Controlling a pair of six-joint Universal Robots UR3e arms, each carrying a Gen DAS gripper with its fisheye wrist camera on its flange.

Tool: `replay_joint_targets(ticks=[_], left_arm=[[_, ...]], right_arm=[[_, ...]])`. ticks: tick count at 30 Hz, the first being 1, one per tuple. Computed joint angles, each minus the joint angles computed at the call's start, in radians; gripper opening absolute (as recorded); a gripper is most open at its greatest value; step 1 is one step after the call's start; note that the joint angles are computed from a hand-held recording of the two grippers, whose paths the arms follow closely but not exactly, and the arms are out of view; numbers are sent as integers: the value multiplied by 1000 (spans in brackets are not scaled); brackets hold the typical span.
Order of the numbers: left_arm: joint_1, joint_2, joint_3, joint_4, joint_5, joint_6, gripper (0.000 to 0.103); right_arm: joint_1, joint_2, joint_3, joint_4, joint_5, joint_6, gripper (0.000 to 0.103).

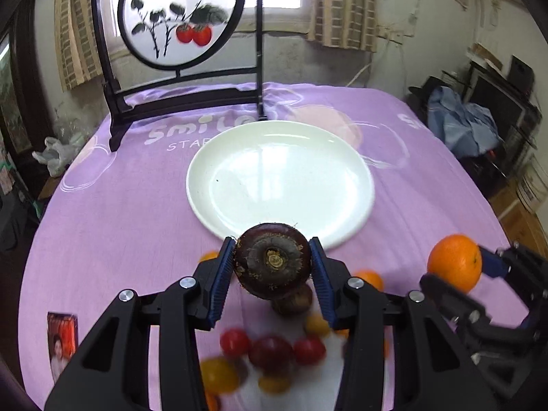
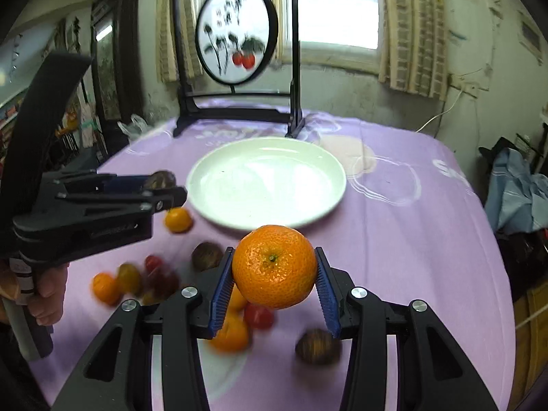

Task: Organize fruits
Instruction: 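Carry the orange to the plate with the right gripper while the left places a dark fruit, then grasp another mandarin orange with the right gripper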

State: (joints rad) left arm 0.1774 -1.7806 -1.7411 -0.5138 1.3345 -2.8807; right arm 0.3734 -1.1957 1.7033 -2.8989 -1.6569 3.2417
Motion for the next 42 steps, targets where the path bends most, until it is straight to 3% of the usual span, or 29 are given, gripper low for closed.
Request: replay_joint_targets(ticks=[3, 9, 10, 11, 12, 13, 14, 18, 22, 28, 35, 42], left_arm=[[-36, -193, 221, -43, 77, -51, 43], [-64, -443, 530, -194, 114, -80, 43], [-73, -479, 579, -221, 121, -83, 47], [-77, -502, 615, -237, 123, -86, 65], [-83, -516, 629, -219, 132, -99, 77], [-88, -508, 608, -181, 145, -110, 86], [-90, -491, 578, -142, 154, -117, 88], [-84, -375, 450, -118, 117, -86, 89], [-65, -199, 208, -21, 110, -47, 94], [29, 85, -168, 67, 16, 1, 95], [202, 371, -508, 55, -88, 97, 96], [381, 643, -759, -15, -172, 269, 96]], right_arm=[[-3, 176, -238, 88, -33, -13, 46], [-22, 426, -613, 301, -20, -25, 46], [-22, 452, -652, 323, -23, -27, 46], [-23, 482, -699, 351, -24, -29, 49], [-26, 499, -722, 357, -15, -32, 59], [-25, 499, -718, 342, -12, -33, 62], [-24, 489, -693, 310, -19, -31, 63], [-17, 397, -553, 238, -31, -43, 64], [-10, 254, -328, 130, -40, -47, 69], [16, 40, 10, -5, -48, -27, 70], [81, -74, 244, -68, -69, 41, 70], [151, -28, 268, -70, -74, 108, 70]])
